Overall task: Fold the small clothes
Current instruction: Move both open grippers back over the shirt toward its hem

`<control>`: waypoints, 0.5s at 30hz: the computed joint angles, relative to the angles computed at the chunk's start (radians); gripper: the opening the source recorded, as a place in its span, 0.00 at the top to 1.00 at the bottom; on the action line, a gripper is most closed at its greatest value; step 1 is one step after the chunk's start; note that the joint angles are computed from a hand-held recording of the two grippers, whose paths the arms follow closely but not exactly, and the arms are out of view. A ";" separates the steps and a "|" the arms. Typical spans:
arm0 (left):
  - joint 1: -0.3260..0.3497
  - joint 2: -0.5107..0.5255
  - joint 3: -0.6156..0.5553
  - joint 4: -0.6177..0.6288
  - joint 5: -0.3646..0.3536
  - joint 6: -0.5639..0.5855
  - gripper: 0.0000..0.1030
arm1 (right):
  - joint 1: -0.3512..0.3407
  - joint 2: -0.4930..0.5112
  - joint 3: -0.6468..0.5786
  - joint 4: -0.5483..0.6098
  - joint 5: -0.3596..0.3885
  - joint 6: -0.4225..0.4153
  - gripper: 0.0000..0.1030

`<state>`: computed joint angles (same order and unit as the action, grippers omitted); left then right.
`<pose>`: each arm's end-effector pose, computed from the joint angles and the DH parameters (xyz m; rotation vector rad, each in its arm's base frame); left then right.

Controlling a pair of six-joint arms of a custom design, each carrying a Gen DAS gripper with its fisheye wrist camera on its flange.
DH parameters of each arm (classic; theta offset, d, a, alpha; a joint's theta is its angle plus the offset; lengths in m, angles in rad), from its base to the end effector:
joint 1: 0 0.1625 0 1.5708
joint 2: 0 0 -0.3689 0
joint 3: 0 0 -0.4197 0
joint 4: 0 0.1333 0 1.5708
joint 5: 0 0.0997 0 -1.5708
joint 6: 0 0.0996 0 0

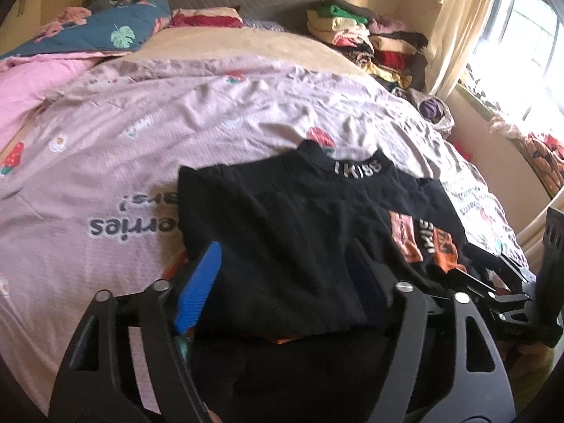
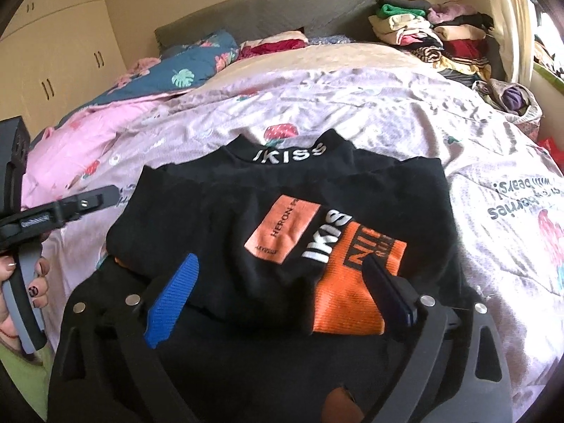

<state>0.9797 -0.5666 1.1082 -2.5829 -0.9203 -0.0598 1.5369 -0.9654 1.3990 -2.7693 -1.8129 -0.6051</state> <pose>-0.2826 -0.7686 0.1187 0.4694 2.5082 -0.8519 0.0846 -0.7330 0.2888 0.5972 -2.4755 0.8742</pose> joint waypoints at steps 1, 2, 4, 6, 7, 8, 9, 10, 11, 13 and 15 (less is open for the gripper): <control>-0.002 -0.007 0.006 -0.019 0.004 -0.001 0.25 | -0.002 -0.003 0.000 0.001 0.005 0.007 0.07; -0.003 -0.013 0.012 -0.036 0.008 0.002 0.19 | -0.002 -0.003 -0.002 0.001 0.007 0.011 0.07; -0.008 -0.026 0.021 -0.060 0.015 0.009 0.15 | -0.003 -0.008 0.001 -0.005 0.013 0.018 0.07; -0.013 -0.037 0.032 -0.084 0.028 0.018 0.10 | -0.002 -0.013 0.004 -0.011 0.016 0.020 0.06; -0.016 -0.041 0.036 -0.097 0.039 0.025 0.09 | -0.002 -0.014 0.006 -0.014 0.017 0.020 0.06; -0.018 -0.044 0.039 -0.105 0.046 0.028 0.09 | -0.001 -0.017 0.008 -0.018 0.019 0.021 0.06; -0.020 -0.046 0.040 -0.111 0.054 0.030 0.09 | -0.001 -0.021 0.010 -0.020 0.022 0.021 0.05; -0.021 -0.048 0.040 -0.114 0.062 0.030 0.09 | -0.001 -0.023 0.011 -0.022 0.024 0.022 0.05; -0.022 -0.050 0.041 -0.113 0.068 0.027 0.09 | -0.001 -0.026 0.013 -0.026 0.025 0.024 0.05; -0.019 -0.057 0.040 -0.098 0.061 0.008 0.09 | 0.000 -0.030 0.015 -0.032 0.029 0.026 0.05; -0.017 -0.067 0.044 -0.083 0.052 -0.011 0.09 | 0.000 -0.037 0.019 -0.038 0.038 0.031 0.04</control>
<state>0.9624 -0.6336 1.1525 -2.6661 -0.8680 -0.0708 1.5367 -1.0027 1.4177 -2.8069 -1.7750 -0.5742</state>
